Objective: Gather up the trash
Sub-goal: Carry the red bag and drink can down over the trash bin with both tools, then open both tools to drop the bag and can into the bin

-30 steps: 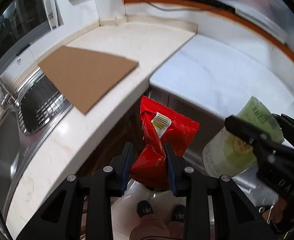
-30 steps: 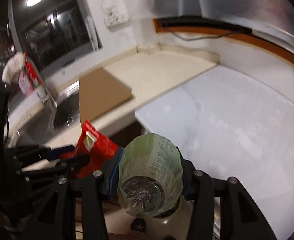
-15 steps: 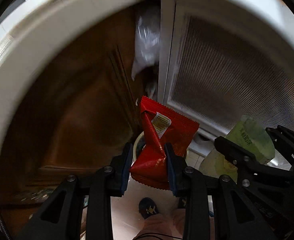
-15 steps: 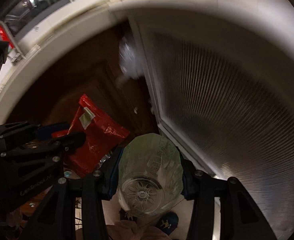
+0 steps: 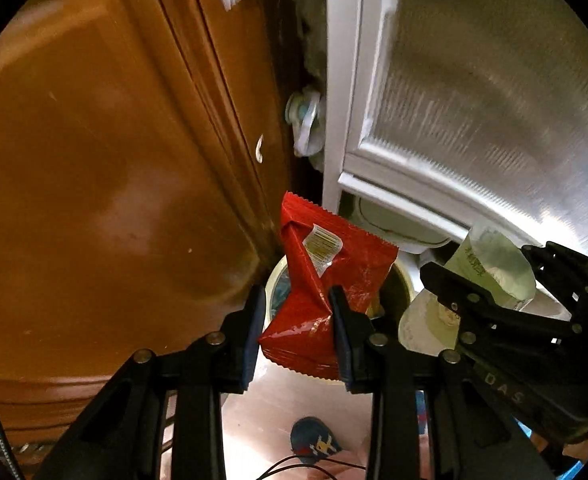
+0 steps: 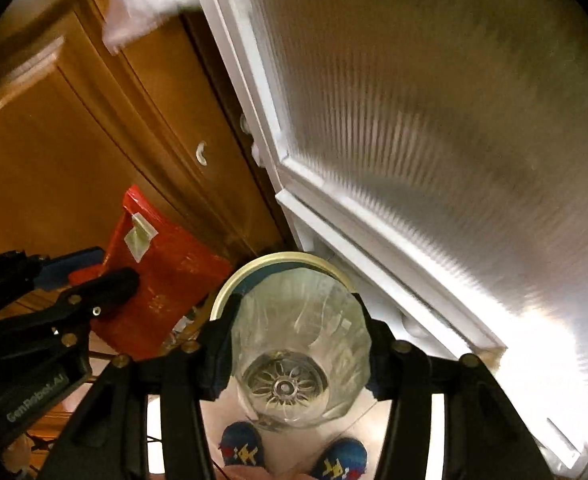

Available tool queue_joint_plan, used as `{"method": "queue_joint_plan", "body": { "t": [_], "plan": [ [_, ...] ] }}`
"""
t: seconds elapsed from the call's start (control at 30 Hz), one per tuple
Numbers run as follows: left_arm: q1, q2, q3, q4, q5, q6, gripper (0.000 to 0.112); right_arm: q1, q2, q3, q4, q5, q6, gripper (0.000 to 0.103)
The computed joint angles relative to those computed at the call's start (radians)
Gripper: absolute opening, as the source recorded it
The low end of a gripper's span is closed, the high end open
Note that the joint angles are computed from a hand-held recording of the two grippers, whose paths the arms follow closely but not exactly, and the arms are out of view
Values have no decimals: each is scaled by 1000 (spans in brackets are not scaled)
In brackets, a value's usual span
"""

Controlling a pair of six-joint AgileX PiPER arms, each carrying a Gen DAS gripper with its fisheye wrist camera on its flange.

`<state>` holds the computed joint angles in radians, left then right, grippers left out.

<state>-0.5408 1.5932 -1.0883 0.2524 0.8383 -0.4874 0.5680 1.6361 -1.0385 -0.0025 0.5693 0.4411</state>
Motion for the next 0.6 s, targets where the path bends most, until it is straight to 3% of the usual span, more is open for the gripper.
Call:
{"method": "queue_joint_plan", "body": {
  "t": [0.17, 0.37, 0.43, 0.53, 0.6],
  "plan": [
    [34, 45, 55, -11, -100, 19, 31, 15, 85, -3, -27, -86, 4, 56],
    [48, 56, 111, -7, -170, 47, 34, -4, 143, 11, 42, -149, -87, 58],
    [52, 63, 117, -3, -183, 60, 39, -3, 150, 27, 39, -172, -101, 58],
    [53, 78, 116, 9, -181, 51, 53, 19, 161, 48, -79, -191, 8, 62],
    [71, 82, 114, -14, -178, 69, 73, 15, 166, 58, -93, -191, 28, 64]
  ]
}}
